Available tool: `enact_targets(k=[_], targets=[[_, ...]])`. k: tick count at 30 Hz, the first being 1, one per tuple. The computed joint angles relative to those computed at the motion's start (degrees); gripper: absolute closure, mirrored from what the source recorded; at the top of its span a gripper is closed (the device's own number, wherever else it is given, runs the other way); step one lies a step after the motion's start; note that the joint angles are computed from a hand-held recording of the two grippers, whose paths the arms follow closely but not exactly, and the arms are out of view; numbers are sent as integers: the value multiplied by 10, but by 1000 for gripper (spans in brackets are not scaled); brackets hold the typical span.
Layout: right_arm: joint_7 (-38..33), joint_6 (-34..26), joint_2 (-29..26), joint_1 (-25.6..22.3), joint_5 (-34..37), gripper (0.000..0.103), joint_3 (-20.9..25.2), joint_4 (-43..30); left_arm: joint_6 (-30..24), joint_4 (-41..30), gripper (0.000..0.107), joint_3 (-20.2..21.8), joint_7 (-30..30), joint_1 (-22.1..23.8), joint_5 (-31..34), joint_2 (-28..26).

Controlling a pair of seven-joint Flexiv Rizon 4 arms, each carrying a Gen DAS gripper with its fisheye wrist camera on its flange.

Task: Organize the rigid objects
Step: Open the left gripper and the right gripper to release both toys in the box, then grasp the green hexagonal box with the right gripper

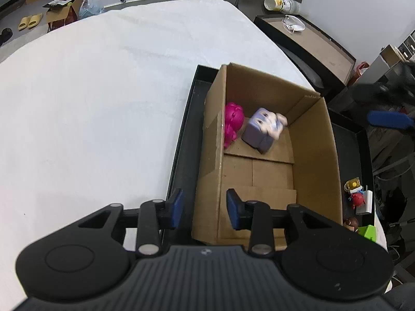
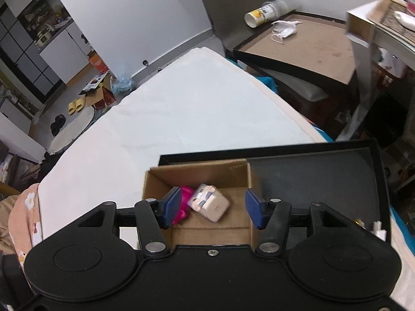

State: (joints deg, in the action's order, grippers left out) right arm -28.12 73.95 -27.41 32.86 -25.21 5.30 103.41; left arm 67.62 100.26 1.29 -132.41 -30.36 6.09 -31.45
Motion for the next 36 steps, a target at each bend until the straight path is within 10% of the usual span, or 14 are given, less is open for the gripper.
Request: enact_targets(k=[24, 36], targets=[[174, 52, 152, -68, -165, 43, -23, 230, -35, -35, 86, 20, -32, -32, 49, -24], [126, 44, 163, -110, -65, 43, 28, 276, -46, -48, 95, 24, -49, -40, 71, -29]])
